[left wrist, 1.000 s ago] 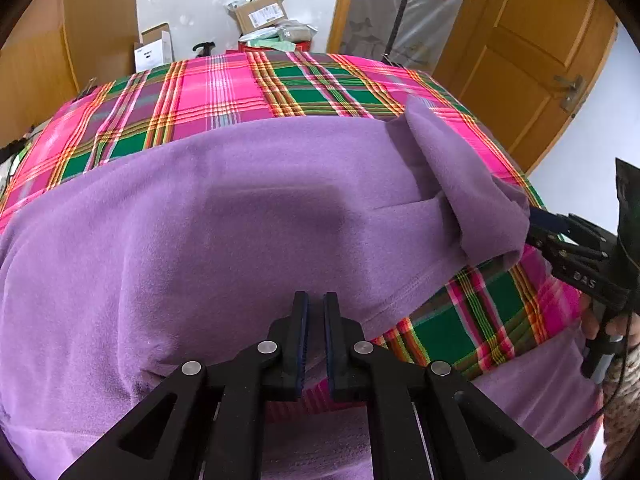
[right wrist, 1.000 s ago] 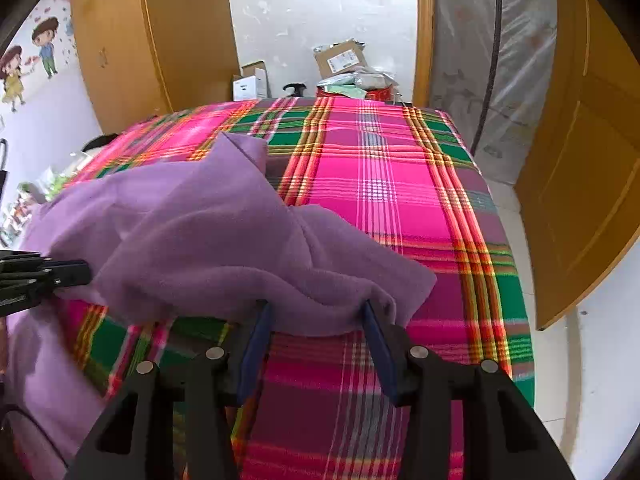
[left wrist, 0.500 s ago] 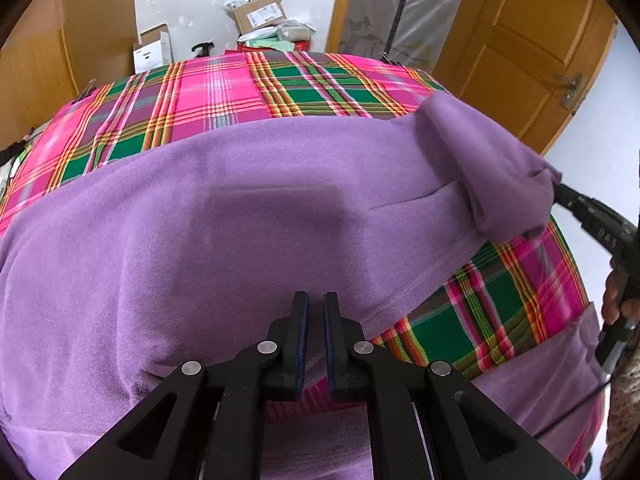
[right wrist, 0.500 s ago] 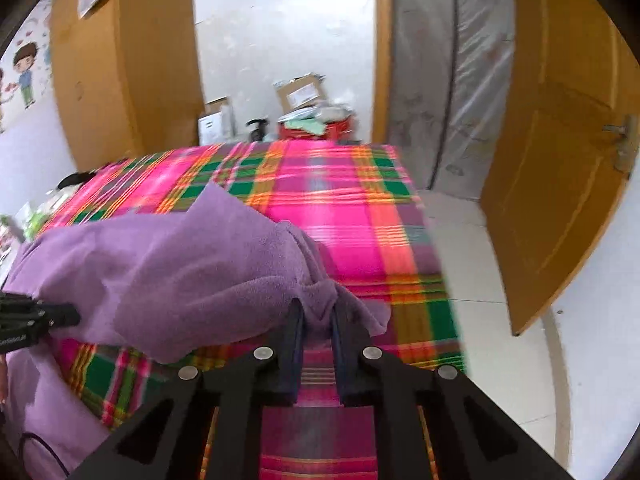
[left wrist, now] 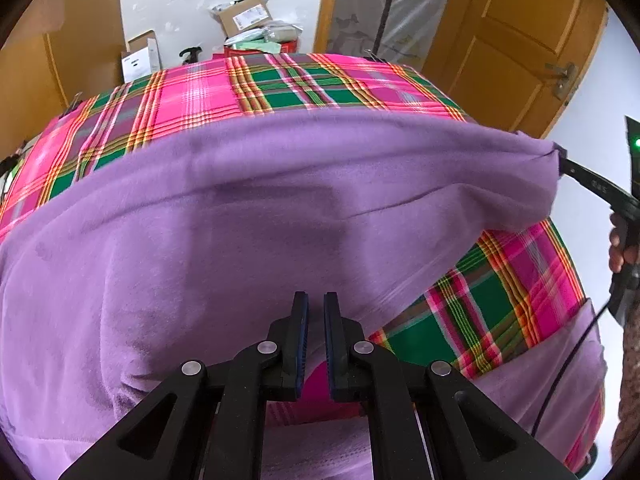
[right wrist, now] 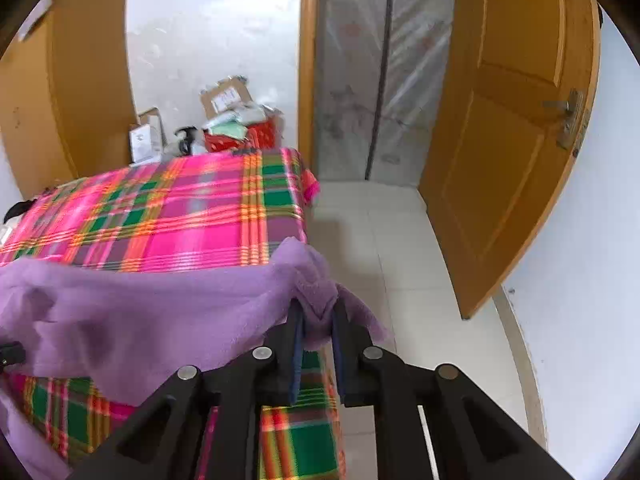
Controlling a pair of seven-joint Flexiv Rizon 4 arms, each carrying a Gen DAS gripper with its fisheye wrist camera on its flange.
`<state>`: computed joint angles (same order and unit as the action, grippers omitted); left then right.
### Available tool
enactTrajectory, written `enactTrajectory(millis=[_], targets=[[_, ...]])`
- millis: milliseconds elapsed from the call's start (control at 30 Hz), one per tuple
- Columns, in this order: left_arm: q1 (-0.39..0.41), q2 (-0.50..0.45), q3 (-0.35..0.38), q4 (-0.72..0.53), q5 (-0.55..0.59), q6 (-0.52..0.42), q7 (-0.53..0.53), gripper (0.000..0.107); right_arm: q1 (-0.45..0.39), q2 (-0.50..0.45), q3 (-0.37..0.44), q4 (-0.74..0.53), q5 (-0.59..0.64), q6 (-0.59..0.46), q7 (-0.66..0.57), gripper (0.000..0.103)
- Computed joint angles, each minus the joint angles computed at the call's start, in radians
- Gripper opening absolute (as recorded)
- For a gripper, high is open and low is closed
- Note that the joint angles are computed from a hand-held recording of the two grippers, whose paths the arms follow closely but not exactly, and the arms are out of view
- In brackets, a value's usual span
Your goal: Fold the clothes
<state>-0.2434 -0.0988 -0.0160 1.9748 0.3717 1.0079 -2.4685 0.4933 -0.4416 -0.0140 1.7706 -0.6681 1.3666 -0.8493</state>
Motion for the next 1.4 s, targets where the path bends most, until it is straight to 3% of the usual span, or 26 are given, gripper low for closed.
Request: enactTrajectory(millis=[167, 267, 367, 467, 667, 733, 867, 933, 1000, 1067, 1267, 1400], targets=[[0.0, -0.008, 0.001, -0.007, 0.001, -0.007, -0.004, 0.007, 0.025, -0.043, -0.043, -0.045, -0.019, -0.011, 0.039, 0.015], [-0.001, -0.011, 0.002, -0.007, 0.0, -0.006, -0.008, 0.007, 0.109, -0.052, -0.17, -0.054, -0.18, -0.04, 0.172, 0.015], [-0.001, -0.013, 0.003, -0.008, 0.0, -0.003, -0.011, 0.007, 0.088, -0.081, -0.144, -0.1, -0.212, -0.072, 0.202, 0.015], [-0.002, -0.015, 0.004, -0.009, 0.0, -0.001, -0.014, 0.007, 0.043, -0.102, -0.093, -0.134, -0.162, -0.082, 0.205, 0.015], [-0.002, -0.014, 0.007, -0.005, -0.005, 0.009, -0.017, 0.007, -0.031, -0.079, -0.045, -0.077, 0.006, 0.056, 0.262, 0.015], [-0.002, -0.015, 0.007, -0.005, -0.002, 0.011, -0.019, 0.007, -0.063, -0.063, -0.004, -0.048, 0.07, 0.073, 0.231, 0.015], [-0.001, -0.014, 0.008, 0.001, -0.005, 0.023, -0.024, 0.007, -0.167, -0.031, 0.169, 0.013, 0.212, 0.07, 0.035, 0.015], [-0.001, -0.014, 0.009, 0.002, -0.004, 0.025, -0.026, 0.007, -0.16, -0.01, 0.184, 0.048, 0.226, 0.057, -0.028, 0.018], [-0.001, -0.014, 0.009, 0.003, -0.003, 0.028, -0.029, 0.007, -0.151, 0.001, 0.202, 0.071, 0.243, 0.058, -0.095, 0.034], [-0.001, -0.012, 0.009, 0.006, -0.005, 0.031, -0.03, 0.007, -0.136, 0.007, 0.21, 0.088, 0.252, 0.068, -0.157, 0.041], [0.0, -0.01, 0.009, 0.014, -0.012, 0.047, -0.035, 0.007, 0.023, 0.036, 0.079, 0.123, 0.139, 0.025, -0.154, 0.042], [0.003, -0.009, 0.01, 0.023, -0.018, 0.065, -0.037, 0.007, 0.06, 0.009, 0.043, 0.089, 0.095, 0.0, -0.094, 0.042]])
